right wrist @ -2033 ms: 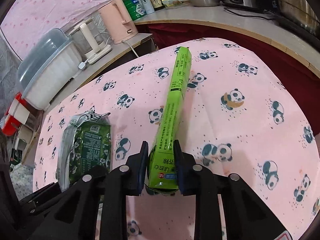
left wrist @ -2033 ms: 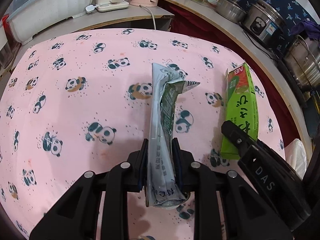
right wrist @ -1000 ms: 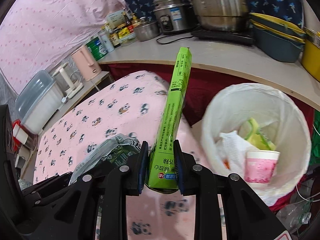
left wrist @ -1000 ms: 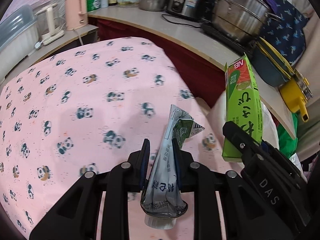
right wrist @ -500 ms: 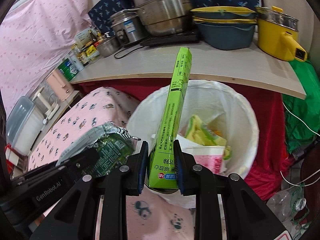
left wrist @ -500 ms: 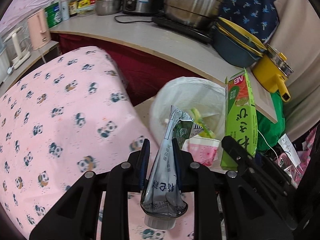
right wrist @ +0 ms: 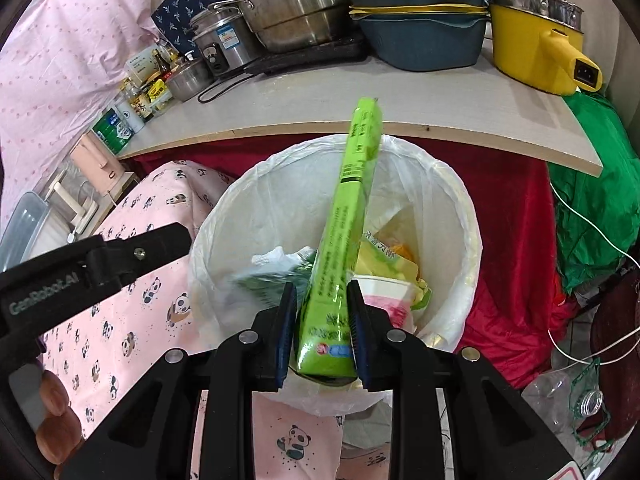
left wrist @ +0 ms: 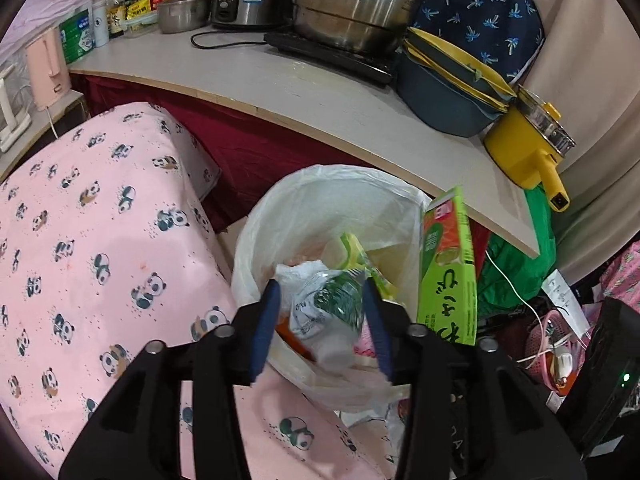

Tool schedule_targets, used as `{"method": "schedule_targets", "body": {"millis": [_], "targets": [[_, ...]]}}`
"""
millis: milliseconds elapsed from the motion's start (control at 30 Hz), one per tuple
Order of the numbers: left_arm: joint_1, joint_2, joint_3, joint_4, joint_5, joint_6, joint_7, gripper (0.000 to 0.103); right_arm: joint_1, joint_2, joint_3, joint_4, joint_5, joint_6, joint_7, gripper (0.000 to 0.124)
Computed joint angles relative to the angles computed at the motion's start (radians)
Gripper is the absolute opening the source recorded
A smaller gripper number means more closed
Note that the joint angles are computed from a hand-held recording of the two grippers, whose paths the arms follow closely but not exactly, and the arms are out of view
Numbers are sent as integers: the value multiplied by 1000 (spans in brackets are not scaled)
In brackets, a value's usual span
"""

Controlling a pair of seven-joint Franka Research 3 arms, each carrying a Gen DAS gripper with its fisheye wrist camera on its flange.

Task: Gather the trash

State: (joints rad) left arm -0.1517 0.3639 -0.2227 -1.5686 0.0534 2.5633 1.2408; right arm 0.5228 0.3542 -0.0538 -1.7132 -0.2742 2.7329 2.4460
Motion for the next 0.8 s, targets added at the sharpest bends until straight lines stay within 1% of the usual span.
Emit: {"method": "schedule_targets", "body": {"millis": [33, 67, 167, 233, 300, 433, 567, 733, 800], "targets": [[-5, -1, 9, -2, 14, 0, -14, 50, 0, 9, 0, 10, -2, 0, -2, 26], [-7, -4, 16, -7, 24, 1, -30, 53, -1, 17, 1, 20, 1, 0, -9, 29], [-4, -15, 27, -26, 42, 2, -56, 55, 2, 35, -3, 41, 8, 0, -16, 44], [-5, -23, 35, -40, 65, 5, -73, 55, 10, 38, -9, 45, 5, 6, -11, 45], [-7, -35, 44, -58, 92, 9, -95, 58, 16, 41, -12, 49, 4, 5, -11, 47], [-9, -60, 56, -98, 140, 26, -132, 62, 35, 38, -18, 59, -22, -18, -7, 53], [-8, -86, 65, -136, 188, 35, -165, 62, 60, 21, -32, 59, -89, -48, 14, 61], [3, -136, 71, -199, 219, 48, -205, 63, 67, -12, -21, 44, -161, -85, 34, 68], [4, -155, 76, -222, 241, 52, -231, 70, 67, -30, -13, 31, -189, -102, 42, 72]]}}
